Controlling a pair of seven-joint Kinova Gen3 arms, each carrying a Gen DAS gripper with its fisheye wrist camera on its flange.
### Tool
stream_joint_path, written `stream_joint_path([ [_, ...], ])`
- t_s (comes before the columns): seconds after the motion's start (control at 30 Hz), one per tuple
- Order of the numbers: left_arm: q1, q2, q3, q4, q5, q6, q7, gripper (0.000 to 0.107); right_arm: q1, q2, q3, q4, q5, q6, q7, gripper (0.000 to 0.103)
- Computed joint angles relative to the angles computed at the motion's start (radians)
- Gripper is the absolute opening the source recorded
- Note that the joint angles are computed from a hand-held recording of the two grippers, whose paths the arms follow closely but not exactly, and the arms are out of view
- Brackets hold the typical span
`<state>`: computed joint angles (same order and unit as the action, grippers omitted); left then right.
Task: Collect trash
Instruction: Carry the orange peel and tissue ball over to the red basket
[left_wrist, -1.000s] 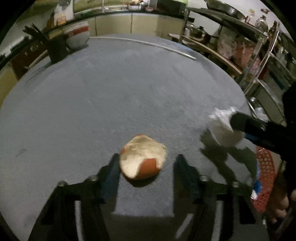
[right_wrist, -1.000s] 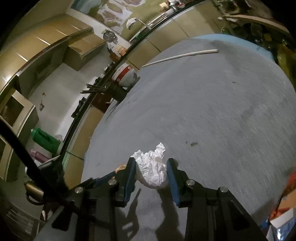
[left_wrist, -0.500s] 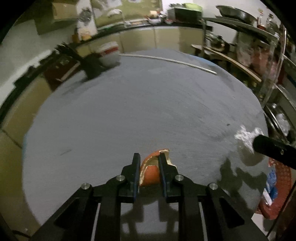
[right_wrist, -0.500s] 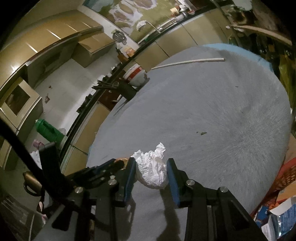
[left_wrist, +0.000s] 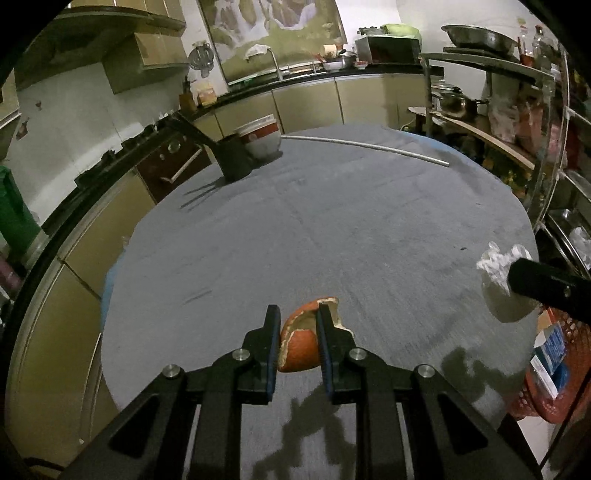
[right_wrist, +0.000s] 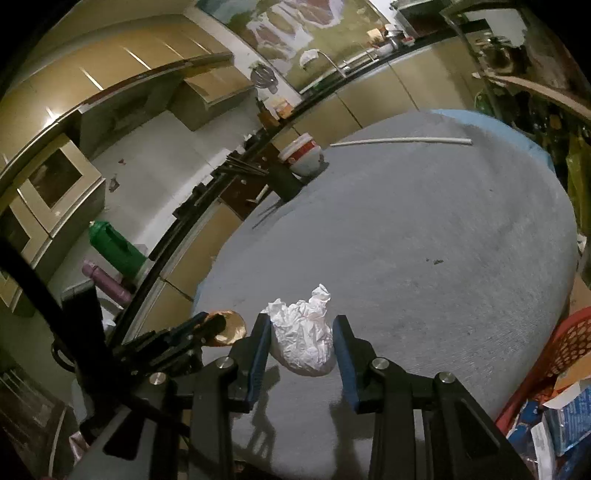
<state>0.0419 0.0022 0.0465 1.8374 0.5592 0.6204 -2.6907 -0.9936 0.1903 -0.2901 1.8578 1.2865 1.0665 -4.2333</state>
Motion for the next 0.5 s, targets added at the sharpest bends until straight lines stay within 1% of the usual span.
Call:
stream_joint_path([
  [0.13,-0.009,-0.023,-0.018,0.017,0.043,0.013,-0.057,0.02,-0.019,0.008,-0.005,-0.029,-0.007,0.039,0.024,0.037],
  [0.3,-0.016,-0.026,-0.032,0.013,0.068,0.034,-0.083,0.02,-0.035,0.018,-0.003,-0.059,-0.017,0.062,0.061,0.037],
  [0.5,-0.023,-0.028,-0.038,0.011,0.088,0.044,-0.098,0.02,-0.045,0.028,0.007,-0.091,-0.031,0.067,0.108,0.037],
])
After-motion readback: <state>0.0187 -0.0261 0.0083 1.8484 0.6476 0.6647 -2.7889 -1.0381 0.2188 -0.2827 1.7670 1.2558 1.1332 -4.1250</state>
